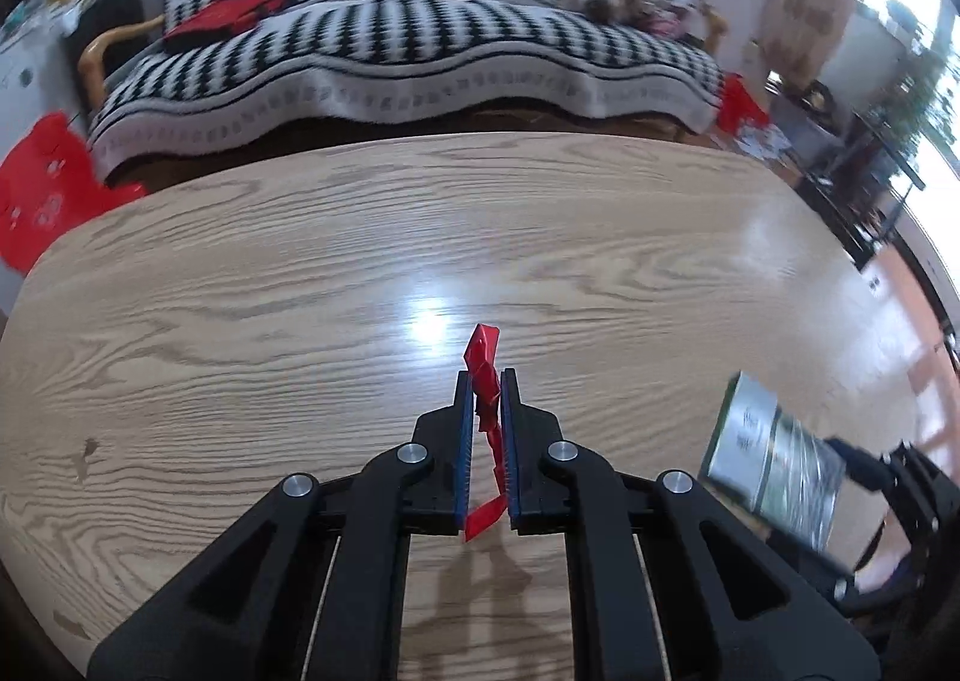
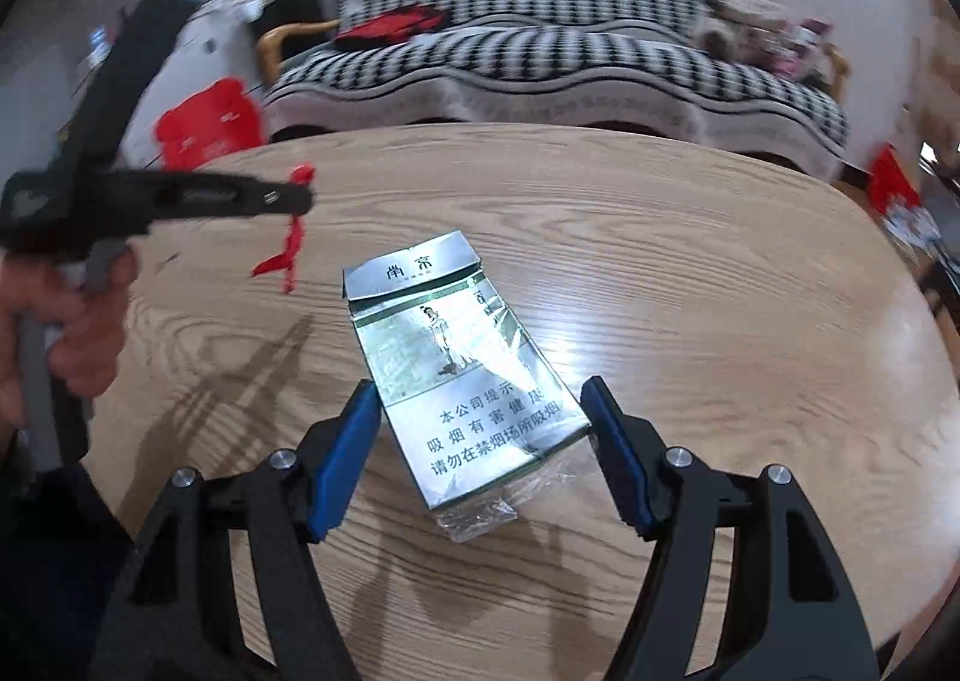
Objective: Collect trash
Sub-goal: 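Carry the ribbon and cigarette pack to the black bin and release both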
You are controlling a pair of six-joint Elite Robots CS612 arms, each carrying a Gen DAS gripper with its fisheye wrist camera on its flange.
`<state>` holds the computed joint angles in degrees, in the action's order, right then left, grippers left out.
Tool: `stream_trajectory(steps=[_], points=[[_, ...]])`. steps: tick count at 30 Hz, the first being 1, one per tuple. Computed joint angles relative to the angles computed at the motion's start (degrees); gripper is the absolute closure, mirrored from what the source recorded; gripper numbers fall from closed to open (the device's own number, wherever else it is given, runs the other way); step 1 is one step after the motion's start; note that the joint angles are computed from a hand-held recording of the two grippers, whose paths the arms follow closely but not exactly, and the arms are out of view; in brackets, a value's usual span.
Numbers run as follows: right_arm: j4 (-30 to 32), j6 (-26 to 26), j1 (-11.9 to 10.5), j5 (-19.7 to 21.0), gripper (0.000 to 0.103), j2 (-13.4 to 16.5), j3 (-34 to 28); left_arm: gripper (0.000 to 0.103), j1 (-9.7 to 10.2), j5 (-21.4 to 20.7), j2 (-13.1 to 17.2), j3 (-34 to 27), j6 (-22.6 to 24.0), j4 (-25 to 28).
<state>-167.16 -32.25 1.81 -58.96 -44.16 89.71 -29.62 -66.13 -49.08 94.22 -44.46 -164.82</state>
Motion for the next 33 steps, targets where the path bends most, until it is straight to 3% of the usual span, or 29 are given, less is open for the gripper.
stream_trajectory(steps=[10,18,24,28,33], points=[[-9.3,17.2,-9.5,-8.3,0.036,-0.4,2.1,0.095,-5.43,-5.5,7.0,-12.6,12.0,-2.5],[-14.2,27.7,-17.6,-14.2,0.036,-0.3,4.1,0.095,-9.64,-15.6,14.8,-25.8,19.3,-3.1],[-10.6,34.5,-22.4,-18.8,0.035,-0.3,4.6,0.095,-12.22,-22.2,21.4,-36.8,23.4,-1.8],[-8.9,37.8,-25.2,-19.8,0.035,-0.1,5.2,0.095,-13.33,-27.4,26.0,-44.2,25.1,1.2],[-6.9,39.9,-26.6,-20.8,0.035,0.6,4.5,0.095,-14.00,-33.4,31.8,-53.8,26.1,8.5]])
